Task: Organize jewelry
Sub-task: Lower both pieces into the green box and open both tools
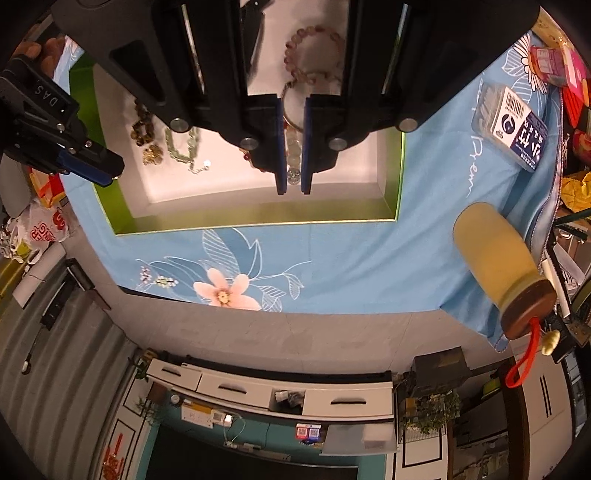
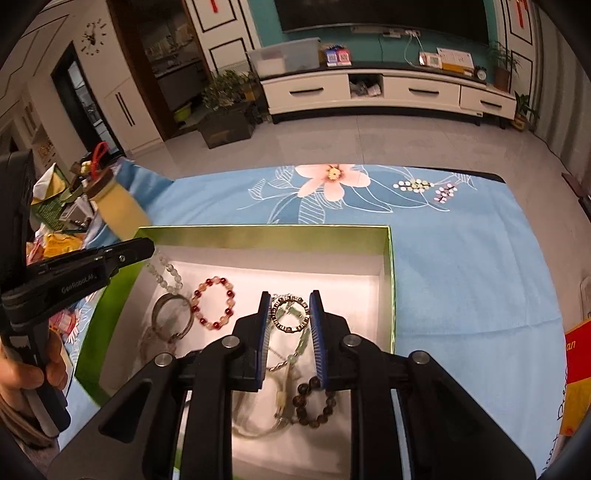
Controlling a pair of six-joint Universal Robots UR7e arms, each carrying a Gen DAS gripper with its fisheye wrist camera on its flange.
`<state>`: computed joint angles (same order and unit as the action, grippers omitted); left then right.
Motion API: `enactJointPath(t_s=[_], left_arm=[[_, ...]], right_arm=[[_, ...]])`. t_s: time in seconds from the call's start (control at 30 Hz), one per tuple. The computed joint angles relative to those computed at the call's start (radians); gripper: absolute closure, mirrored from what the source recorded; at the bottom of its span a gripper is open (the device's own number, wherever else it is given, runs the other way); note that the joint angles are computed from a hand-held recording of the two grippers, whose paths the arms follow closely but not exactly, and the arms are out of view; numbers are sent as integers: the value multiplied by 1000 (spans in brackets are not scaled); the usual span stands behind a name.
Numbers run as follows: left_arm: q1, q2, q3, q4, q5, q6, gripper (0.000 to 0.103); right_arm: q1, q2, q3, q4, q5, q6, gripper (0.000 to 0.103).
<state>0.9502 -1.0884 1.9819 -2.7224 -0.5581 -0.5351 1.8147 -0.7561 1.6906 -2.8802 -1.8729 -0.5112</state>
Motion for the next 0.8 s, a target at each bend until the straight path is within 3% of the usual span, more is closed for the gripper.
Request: enactJointPath(t_s=[0.27, 0.5, 0.67, 0.8], left_arm=[[37, 25, -53, 107, 5, -48, 96], [34, 15, -42, 106, 10, -50, 93], [24, 7, -35, 114, 10, -58, 79], [10, 2, -27, 126, 19, -67, 59]], right_arm=[[8, 52, -91, 92, -70, 47, 82], [10, 73, -111, 109, -101, 55, 82], [5, 76, -114, 106, -106, 63, 82], [6, 80, -123, 109, -110, 73, 81]])
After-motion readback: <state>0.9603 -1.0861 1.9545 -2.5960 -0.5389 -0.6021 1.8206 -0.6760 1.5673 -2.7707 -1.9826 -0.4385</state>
